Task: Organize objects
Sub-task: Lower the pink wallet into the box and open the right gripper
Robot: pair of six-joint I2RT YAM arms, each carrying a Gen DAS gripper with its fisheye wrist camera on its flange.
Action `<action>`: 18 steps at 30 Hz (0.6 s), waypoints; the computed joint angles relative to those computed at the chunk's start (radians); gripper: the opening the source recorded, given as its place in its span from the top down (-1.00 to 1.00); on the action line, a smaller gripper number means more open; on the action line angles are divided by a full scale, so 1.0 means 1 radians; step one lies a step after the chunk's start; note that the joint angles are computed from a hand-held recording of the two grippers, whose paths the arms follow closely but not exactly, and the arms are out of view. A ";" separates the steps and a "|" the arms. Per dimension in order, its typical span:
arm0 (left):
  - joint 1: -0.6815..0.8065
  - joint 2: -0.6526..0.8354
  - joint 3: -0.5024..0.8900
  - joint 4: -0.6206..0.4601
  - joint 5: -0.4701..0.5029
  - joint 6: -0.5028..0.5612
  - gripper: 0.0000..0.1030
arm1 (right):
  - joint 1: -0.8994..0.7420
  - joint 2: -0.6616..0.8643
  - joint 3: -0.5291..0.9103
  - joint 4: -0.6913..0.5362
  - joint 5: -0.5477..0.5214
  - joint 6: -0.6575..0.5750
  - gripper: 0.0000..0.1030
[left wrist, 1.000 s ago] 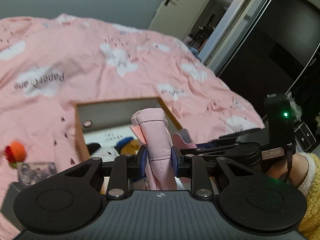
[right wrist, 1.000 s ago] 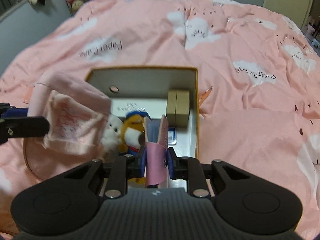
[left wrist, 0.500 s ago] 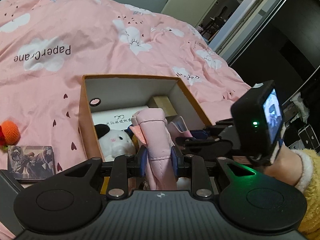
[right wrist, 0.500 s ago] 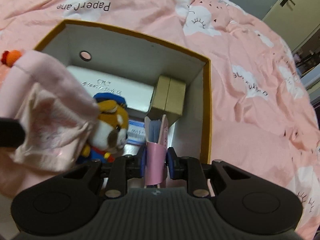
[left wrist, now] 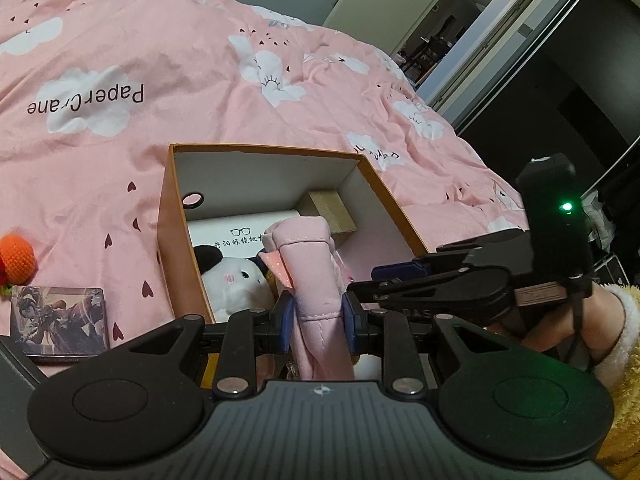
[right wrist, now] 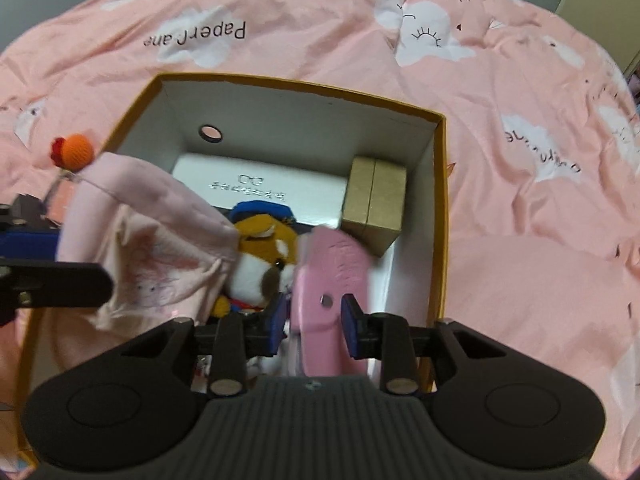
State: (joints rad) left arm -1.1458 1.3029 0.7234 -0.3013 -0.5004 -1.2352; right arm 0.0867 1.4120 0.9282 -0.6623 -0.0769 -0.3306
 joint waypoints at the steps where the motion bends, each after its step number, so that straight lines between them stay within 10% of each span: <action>1: 0.000 0.000 0.000 -0.001 0.000 0.001 0.45 | -0.007 -0.008 -0.005 -0.007 -0.028 0.003 0.42; 18: 0.004 0.032 0.061 -0.074 -0.012 0.007 0.45 | 0.050 0.135 -0.037 0.095 0.035 -0.123 1.00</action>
State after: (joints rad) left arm -1.1419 1.3353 0.7849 -0.3750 -0.5122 -1.2285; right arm 0.1368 1.5465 0.8913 -0.5673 -0.0416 -0.4534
